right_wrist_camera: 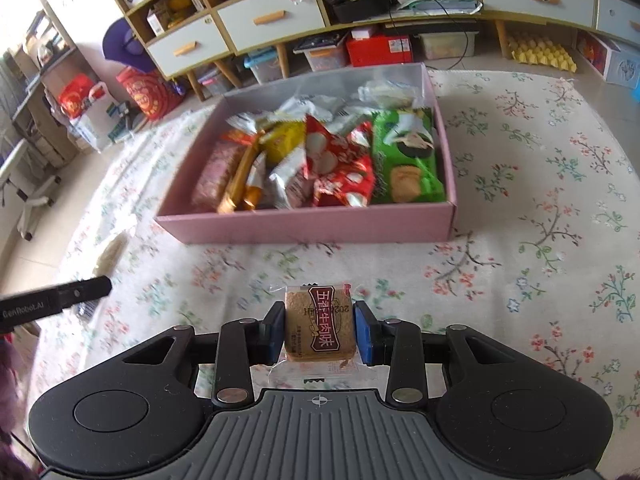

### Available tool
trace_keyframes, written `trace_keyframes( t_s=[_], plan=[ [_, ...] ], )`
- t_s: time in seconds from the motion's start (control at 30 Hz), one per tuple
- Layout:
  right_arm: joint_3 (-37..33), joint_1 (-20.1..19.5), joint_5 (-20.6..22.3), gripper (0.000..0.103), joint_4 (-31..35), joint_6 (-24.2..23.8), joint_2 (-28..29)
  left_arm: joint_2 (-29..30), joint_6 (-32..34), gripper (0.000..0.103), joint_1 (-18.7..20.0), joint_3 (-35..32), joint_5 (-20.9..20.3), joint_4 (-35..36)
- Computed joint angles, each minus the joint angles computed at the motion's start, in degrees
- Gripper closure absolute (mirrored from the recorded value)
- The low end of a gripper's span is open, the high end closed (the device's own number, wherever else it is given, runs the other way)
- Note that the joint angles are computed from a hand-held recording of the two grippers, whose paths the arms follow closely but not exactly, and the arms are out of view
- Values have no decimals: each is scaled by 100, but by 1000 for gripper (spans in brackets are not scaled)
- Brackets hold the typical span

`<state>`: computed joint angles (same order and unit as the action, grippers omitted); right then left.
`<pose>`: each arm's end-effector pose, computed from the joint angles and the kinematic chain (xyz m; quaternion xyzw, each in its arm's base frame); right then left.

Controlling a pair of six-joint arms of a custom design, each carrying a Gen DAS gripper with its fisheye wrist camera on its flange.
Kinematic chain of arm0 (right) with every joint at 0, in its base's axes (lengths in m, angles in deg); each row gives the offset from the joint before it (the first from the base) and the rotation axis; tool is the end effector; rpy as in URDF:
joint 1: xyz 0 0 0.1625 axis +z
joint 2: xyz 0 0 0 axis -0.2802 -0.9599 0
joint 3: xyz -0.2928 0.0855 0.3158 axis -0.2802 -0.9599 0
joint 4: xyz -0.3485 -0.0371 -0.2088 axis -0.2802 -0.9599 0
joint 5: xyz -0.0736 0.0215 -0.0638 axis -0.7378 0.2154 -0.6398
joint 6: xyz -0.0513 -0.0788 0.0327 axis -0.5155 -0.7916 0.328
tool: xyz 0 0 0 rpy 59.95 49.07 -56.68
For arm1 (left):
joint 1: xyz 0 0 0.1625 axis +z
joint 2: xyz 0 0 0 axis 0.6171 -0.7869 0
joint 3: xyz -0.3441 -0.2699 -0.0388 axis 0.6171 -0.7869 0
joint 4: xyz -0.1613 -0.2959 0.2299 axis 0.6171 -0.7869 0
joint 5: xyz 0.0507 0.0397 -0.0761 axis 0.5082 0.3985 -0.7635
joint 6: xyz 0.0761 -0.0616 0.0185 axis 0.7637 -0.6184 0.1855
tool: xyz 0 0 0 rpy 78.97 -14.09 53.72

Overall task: Organize snacks
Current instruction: 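Carry the bar and cake pack over the pink box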

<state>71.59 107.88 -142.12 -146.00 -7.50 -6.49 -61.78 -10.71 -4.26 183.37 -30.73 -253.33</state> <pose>0.0980 -0.3454 0.1275 0.0367 -0.9136 0.3178 0.2509 -0.2007 -0.3763 0.0747 0.1633 0.9173 -0.2687 0.2444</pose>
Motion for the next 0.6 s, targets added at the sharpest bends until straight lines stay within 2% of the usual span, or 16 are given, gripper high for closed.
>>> trace_keyframes(
  t_s=[0.23, 0.43, 0.6],
  plan=[
    [-204, 66, 335, 69, -178, 295, 32, 381, 266, 70, -7, -133, -42, -798],
    [-388, -185, 929, 69, -507, 488, 202, 1093, 970, 70, -8, -383, -32, -1931],
    [-521, -381, 1350, 69, -737, 693, 319, 1586, 1467, 70, 108, -692, -74, -2476]
  ],
)
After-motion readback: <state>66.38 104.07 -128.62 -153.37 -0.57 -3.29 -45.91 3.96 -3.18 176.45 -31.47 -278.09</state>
